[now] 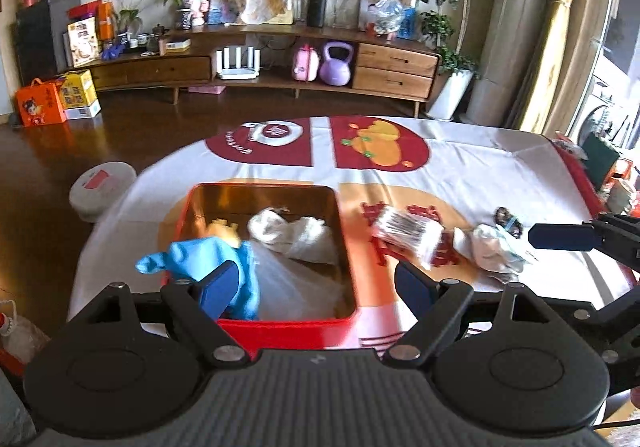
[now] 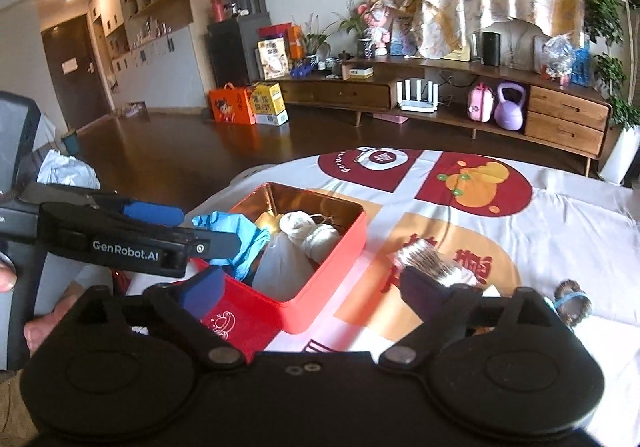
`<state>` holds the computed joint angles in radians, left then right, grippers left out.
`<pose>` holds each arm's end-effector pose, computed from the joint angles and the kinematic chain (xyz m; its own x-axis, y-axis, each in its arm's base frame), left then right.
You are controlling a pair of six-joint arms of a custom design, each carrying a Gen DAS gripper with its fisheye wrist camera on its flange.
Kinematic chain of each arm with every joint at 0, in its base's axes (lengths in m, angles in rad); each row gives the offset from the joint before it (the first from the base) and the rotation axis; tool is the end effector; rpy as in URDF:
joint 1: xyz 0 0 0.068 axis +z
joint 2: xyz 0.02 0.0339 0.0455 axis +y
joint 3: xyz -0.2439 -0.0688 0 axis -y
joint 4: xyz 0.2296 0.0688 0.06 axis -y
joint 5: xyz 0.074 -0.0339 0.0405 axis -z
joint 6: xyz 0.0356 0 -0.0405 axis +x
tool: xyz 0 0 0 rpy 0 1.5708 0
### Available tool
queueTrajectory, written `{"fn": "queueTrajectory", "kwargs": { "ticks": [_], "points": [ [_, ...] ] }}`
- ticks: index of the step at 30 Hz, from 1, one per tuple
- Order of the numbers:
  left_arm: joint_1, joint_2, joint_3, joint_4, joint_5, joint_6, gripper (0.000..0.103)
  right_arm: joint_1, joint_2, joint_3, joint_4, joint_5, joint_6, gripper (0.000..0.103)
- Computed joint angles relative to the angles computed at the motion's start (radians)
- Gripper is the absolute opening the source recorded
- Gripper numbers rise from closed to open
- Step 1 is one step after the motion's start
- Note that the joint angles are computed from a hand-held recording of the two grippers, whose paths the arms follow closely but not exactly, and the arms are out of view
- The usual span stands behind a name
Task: Organize soft objects
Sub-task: 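Move both tools from the tin toward the cotton swab pack and blue mask, then grasp the clear cotton swab pack with the left tool while the right tool grasps the blue mask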
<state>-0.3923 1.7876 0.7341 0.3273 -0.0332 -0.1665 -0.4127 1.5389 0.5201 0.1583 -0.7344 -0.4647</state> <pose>0.2962 -0.1213 0.1090 -0.6646 0.0957 -0.7410 0.2525 0.9622 -0.1022 0.2378 -0.0781 0.1171 -0.5749 -0.1114 -0.8106 -0.4030 0.9008 0.1620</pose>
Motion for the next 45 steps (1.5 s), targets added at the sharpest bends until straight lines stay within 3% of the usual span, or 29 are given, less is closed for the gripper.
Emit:
{"fn": "queueTrajectory", "kwargs": {
  "ticks": [12,16,18,32,45],
  "points": [
    [-0.163,0.106,0.056,0.062,-0.043,-0.054,0.087,-0.294,0.102,0.052,-0.112,-0.104,-0.235,0.102],
    [-0.201,0.170,0.111,0.069,-0.050,-0.089,0.099,-0.351,0.159,0.073,-0.094,-0.107,-0.280,0.102],
    [-0.216,0.203,0.135,0.088,-0.055,-0.104,0.100,-0.376,0.190,0.090,-0.093,-0.108,-0.301,0.102],
    [-0.280,0.455,0.472,-0.060,-0.153,-0.100,0.100,-0.419,0.462,0.249,0.044,-0.036,-0.324,0.100],
    [-0.266,0.732,0.897,-0.246,-0.190,-0.078,0.100,-0.375,0.654,0.438,0.051,0.042,-0.299,0.075]
  ]
}}
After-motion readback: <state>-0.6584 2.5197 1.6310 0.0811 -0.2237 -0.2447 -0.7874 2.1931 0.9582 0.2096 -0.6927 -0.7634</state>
